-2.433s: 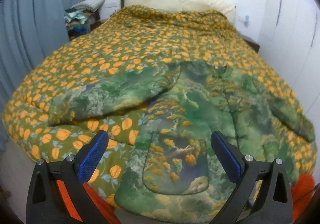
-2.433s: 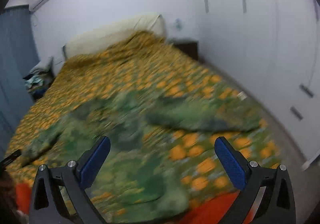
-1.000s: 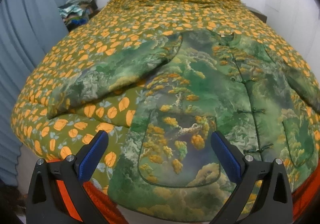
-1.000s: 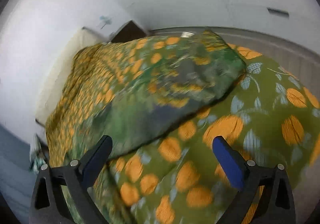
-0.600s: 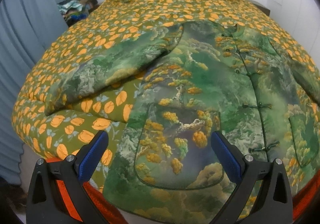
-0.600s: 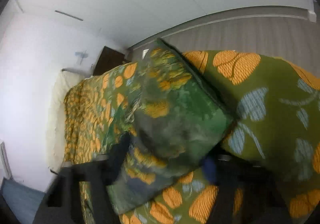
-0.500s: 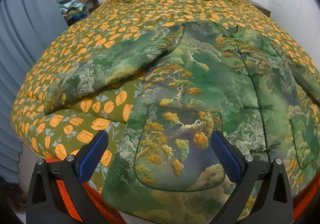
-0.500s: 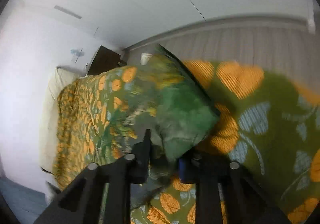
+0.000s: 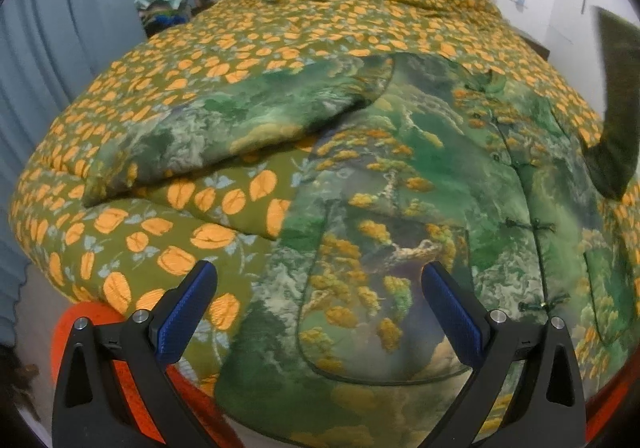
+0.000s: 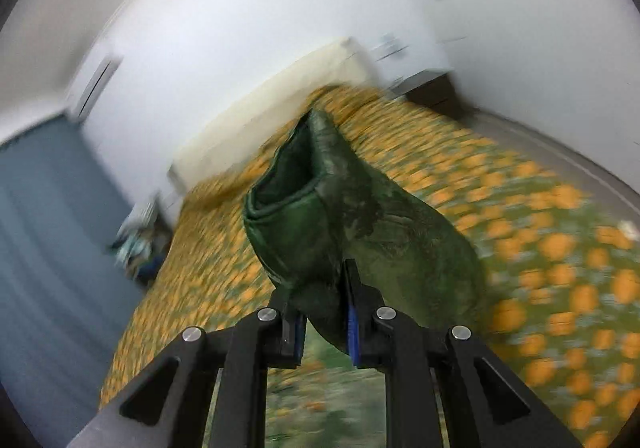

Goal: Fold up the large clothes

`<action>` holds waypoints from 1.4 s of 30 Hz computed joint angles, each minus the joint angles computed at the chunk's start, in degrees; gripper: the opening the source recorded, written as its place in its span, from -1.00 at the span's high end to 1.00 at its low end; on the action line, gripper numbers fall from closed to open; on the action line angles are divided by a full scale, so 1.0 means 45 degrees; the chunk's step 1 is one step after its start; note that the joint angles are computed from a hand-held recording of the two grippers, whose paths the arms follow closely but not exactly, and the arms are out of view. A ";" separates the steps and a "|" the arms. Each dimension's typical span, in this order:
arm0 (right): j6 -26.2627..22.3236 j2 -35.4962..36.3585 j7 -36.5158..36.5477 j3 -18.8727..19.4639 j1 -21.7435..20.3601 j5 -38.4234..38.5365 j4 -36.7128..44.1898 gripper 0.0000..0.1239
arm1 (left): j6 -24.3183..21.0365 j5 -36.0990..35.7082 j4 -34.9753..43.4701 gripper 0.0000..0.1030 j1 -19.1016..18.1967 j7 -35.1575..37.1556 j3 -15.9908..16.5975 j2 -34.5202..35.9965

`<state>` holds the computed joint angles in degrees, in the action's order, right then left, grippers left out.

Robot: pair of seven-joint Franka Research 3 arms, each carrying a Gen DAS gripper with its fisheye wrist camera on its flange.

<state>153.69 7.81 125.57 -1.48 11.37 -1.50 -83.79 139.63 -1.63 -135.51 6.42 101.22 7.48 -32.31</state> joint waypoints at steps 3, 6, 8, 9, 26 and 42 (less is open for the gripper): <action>-0.1065 0.2271 -0.0446 0.0441 0.0754 0.0146 0.2215 0.74 | 0.0009 -0.0015 -0.0026 -0.98 0.0120 -0.0084 0.0071 0.0065; -0.1841 0.3553 -0.0860 0.0410 0.1467 0.0026 0.3059 0.74 | 0.0041 0.0010 -0.0049 -0.98 0.0208 -0.0118 0.0080 0.0116; -0.2387 0.4301 -0.0893 0.0357 0.1996 -0.0091 0.3381 0.74 | 0.0130 0.0048 -0.0097 -0.98 0.0244 -0.0128 0.0055 0.0120; -0.2570 0.4570 -0.0904 0.0304 0.2138 -0.0107 0.3536 0.73 | 0.0165 0.0073 -0.0134 -0.98 0.0256 -0.0126 0.0043 0.0113; -0.1291 0.1728 -0.4283 0.0367 0.1362 0.2364 -0.0359 -0.32 | 0.0044 -0.0030 -0.0194 -0.98 0.0008 0.0253 0.0040 0.0301; -0.4984 0.3115 -0.3056 -0.0054 0.1455 -0.1541 0.1490 -0.34 | 0.0058 0.0264 -0.0257 -0.98 0.0127 0.0054 -0.0147 0.0355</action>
<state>131.26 21.83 111.82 -1.72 17.92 -8.43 -77.08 139.89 -0.44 -136.67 6.99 101.46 6.82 -30.71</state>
